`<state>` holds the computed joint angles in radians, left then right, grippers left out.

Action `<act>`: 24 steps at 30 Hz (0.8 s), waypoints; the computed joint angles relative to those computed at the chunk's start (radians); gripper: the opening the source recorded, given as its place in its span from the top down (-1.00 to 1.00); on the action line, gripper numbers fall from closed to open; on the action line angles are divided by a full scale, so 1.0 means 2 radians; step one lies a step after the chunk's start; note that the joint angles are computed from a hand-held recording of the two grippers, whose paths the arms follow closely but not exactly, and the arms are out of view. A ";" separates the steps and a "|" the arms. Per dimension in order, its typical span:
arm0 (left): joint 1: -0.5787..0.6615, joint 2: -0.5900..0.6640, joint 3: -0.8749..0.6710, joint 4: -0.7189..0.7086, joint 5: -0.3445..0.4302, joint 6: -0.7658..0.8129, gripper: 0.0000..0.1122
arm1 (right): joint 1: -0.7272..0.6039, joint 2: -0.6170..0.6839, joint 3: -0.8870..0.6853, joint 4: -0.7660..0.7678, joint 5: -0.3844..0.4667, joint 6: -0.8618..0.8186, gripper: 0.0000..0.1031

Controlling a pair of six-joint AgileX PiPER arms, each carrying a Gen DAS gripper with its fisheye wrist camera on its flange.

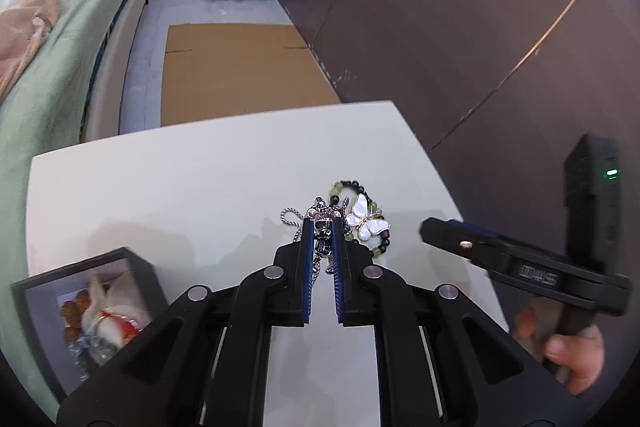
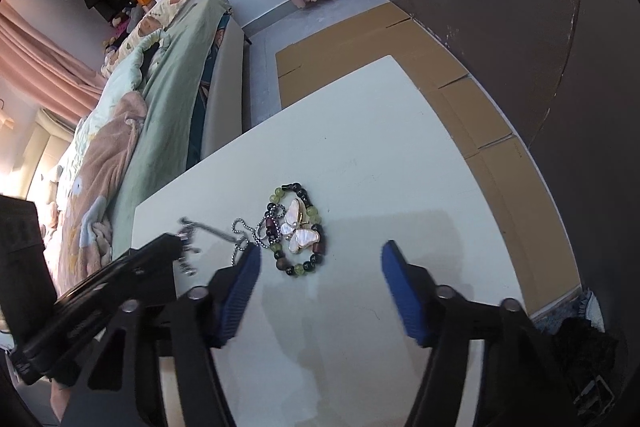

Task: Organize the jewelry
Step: 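Move the left gripper to the pile and grasp the silver ball chain, then grasp the butterfly pendant with the right gripper while the left lifts the ball chain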

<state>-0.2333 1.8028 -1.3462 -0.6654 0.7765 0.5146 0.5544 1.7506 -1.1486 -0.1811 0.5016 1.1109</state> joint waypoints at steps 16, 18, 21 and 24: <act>0.077 -0.042 0.017 -0.046 0.030 0.050 0.84 | 0.017 0.124 -0.155 -0.034 0.098 -0.009 0.24; 0.089 -0.043 0.016 -0.049 0.037 0.058 0.84 | 0.017 0.134 -0.166 -0.032 0.108 -0.014 0.34; 0.095 -0.042 0.014 -0.048 0.040 0.060 0.84 | 0.021 0.148 -0.189 -0.044 0.138 -0.011 0.56; 0.100 -0.043 0.014 -0.049 0.043 0.062 0.84 | 0.018 0.140 -0.178 -0.032 0.129 -0.011 0.67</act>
<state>-0.0343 1.7170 -1.3179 -0.7638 0.8632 0.6392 0.5900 2.0312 -1.5055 -0.2442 0.7593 1.0881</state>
